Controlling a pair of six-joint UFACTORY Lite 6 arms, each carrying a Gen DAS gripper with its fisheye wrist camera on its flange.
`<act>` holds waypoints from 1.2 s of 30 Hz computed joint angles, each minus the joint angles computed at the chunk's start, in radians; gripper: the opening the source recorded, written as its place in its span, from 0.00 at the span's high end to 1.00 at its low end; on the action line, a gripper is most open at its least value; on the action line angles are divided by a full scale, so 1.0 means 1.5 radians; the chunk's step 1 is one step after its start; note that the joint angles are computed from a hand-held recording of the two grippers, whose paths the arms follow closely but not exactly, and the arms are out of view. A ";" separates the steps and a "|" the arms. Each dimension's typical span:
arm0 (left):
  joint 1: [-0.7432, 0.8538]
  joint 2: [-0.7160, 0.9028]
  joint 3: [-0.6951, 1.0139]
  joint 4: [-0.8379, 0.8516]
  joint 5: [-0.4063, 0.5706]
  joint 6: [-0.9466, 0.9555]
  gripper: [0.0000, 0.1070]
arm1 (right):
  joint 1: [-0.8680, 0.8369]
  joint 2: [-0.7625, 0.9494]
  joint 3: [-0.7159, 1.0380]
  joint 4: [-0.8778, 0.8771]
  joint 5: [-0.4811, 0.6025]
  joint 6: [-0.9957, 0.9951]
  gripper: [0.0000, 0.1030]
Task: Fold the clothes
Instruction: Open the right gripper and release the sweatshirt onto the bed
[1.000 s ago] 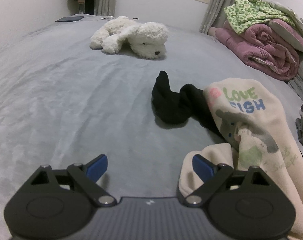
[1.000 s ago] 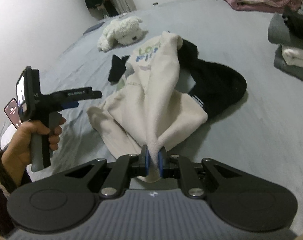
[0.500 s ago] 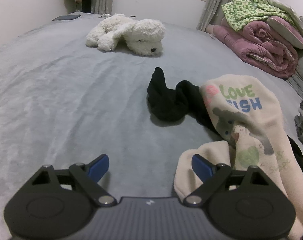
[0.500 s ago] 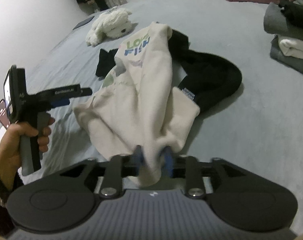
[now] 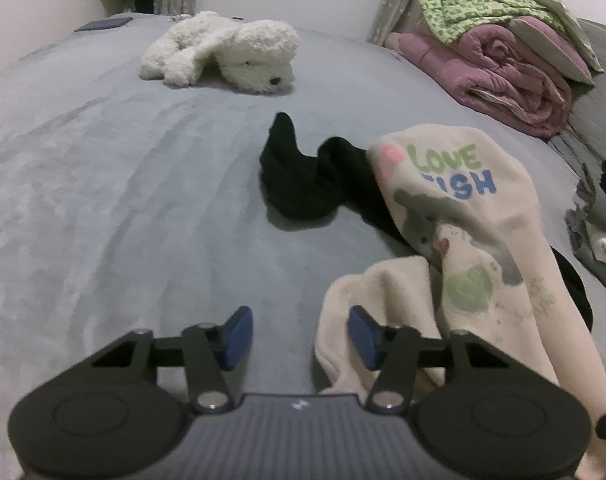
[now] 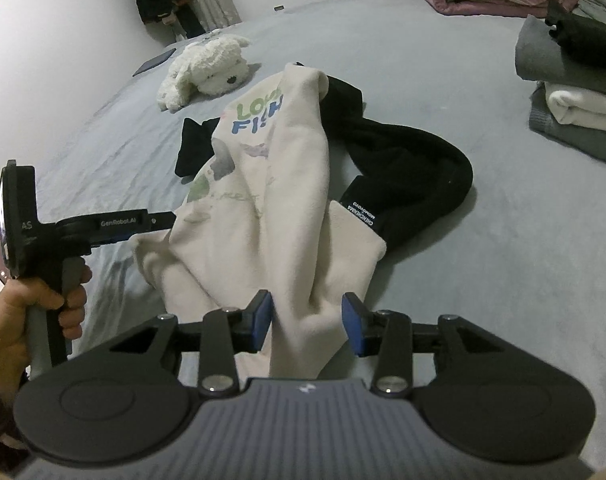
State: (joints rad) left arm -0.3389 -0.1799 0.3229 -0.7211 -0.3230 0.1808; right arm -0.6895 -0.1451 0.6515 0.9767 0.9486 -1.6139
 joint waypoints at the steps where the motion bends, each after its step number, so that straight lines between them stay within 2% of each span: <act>1: 0.002 -0.001 -0.001 0.019 0.004 -0.017 0.66 | 0.001 0.003 0.000 0.002 -0.003 0.000 0.58; 3: 0.007 -0.001 -0.002 0.062 0.011 -0.056 0.82 | 0.006 0.007 0.001 0.007 -0.010 0.000 0.58; 5: 0.010 -0.011 -0.009 0.102 0.016 -0.093 0.94 | 0.009 0.011 0.002 0.012 -0.016 0.001 0.58; 7: 0.005 -0.028 -0.018 0.097 0.018 -0.089 0.94 | 0.013 0.013 0.003 0.016 -0.020 0.002 0.58; 12: -0.026 -0.076 -0.039 -0.030 0.012 0.037 0.95 | 0.020 0.012 -0.001 0.029 -0.028 0.003 0.58; 16: -0.013 -0.097 -0.051 -0.006 0.027 0.029 0.95 | 0.029 0.006 -0.008 0.039 -0.036 0.003 0.58; 19: -0.003 -0.102 -0.056 0.027 0.036 0.005 0.94 | 0.039 0.001 -0.013 0.044 -0.043 0.005 0.58; 20: -0.003 -0.100 -0.055 0.025 0.036 0.008 0.91 | 0.043 0.000 -0.015 0.046 -0.047 0.005 0.58; 22: -0.006 -0.093 -0.052 0.005 0.035 0.030 0.77 | 0.053 0.000 -0.017 0.052 -0.056 0.007 0.56; 23: -0.007 -0.088 -0.049 -0.003 0.034 0.041 0.66 | 0.058 0.002 -0.018 0.055 -0.059 0.009 0.54; 24: -0.009 -0.081 -0.047 -0.012 0.031 0.050 0.61 | 0.061 0.003 -0.018 0.057 -0.061 0.011 0.53; 27: -0.008 -0.062 -0.040 -0.005 0.032 0.047 0.61 | 0.069 0.001 -0.020 0.068 -0.069 0.011 0.50; 36: 0.027 -0.045 -0.042 0.156 0.039 -0.100 0.61 | 0.101 0.016 -0.018 0.100 -0.101 0.010 0.49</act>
